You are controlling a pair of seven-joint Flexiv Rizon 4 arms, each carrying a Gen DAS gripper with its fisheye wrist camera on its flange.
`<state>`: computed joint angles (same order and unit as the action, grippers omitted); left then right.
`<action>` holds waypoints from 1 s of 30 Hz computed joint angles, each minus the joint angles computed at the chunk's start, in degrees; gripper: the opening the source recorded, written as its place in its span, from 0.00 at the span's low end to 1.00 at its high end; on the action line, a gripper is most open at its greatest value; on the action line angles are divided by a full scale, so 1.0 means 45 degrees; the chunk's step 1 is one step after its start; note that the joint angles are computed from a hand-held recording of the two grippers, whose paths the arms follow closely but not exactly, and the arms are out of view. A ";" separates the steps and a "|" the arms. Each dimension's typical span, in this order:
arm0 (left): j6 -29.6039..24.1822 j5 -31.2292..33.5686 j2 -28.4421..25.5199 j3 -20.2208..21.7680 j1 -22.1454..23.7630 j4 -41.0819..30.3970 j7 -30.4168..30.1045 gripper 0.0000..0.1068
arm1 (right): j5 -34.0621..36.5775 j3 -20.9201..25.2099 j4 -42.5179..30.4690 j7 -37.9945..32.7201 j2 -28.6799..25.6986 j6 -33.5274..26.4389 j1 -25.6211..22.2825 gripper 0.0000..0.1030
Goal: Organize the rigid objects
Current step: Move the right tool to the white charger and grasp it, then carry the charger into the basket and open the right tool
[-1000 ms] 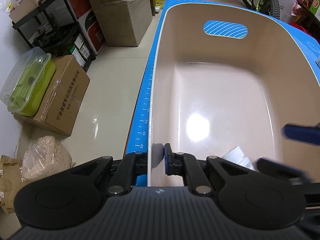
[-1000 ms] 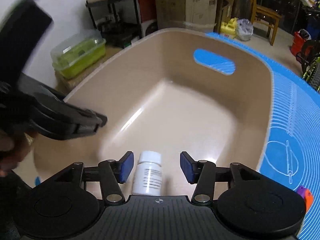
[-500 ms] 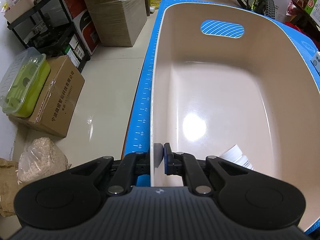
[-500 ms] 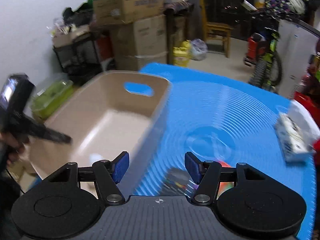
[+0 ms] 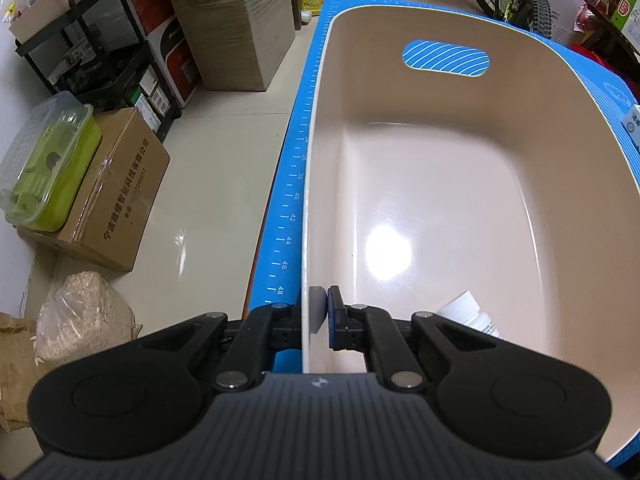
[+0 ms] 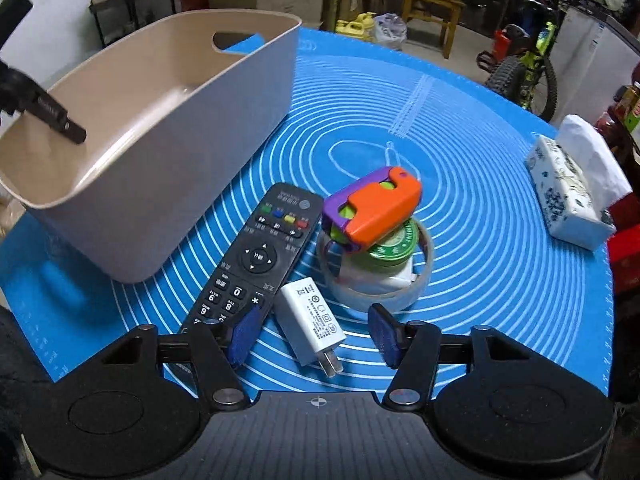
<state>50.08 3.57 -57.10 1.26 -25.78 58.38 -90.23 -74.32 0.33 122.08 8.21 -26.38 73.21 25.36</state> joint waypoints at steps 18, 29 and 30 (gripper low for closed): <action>-0.0007 -0.0040 0.0058 0.0038 -0.0003 0.0078 0.0114 0.09 | 0.1231 -0.0379 -0.0166 -0.1481 -0.0087 -0.0534 0.0947 0.31; -0.0078 0.0008 0.0078 -0.0022 0.0012 0.0063 0.0065 0.09 | -0.0865 0.0477 -0.0411 0.0082 0.1586 -0.2288 0.0500 0.31; -0.0101 0.0003 0.0071 -0.0020 0.0010 0.0045 0.0054 0.09 | -0.1150 0.0538 -0.0579 0.0237 0.1653 -0.2394 0.0432 0.31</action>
<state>49.63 3.58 -56.78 1.17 -25.74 58.59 -89.99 -79.49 2.75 119.47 9.28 -18.94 62.44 27.30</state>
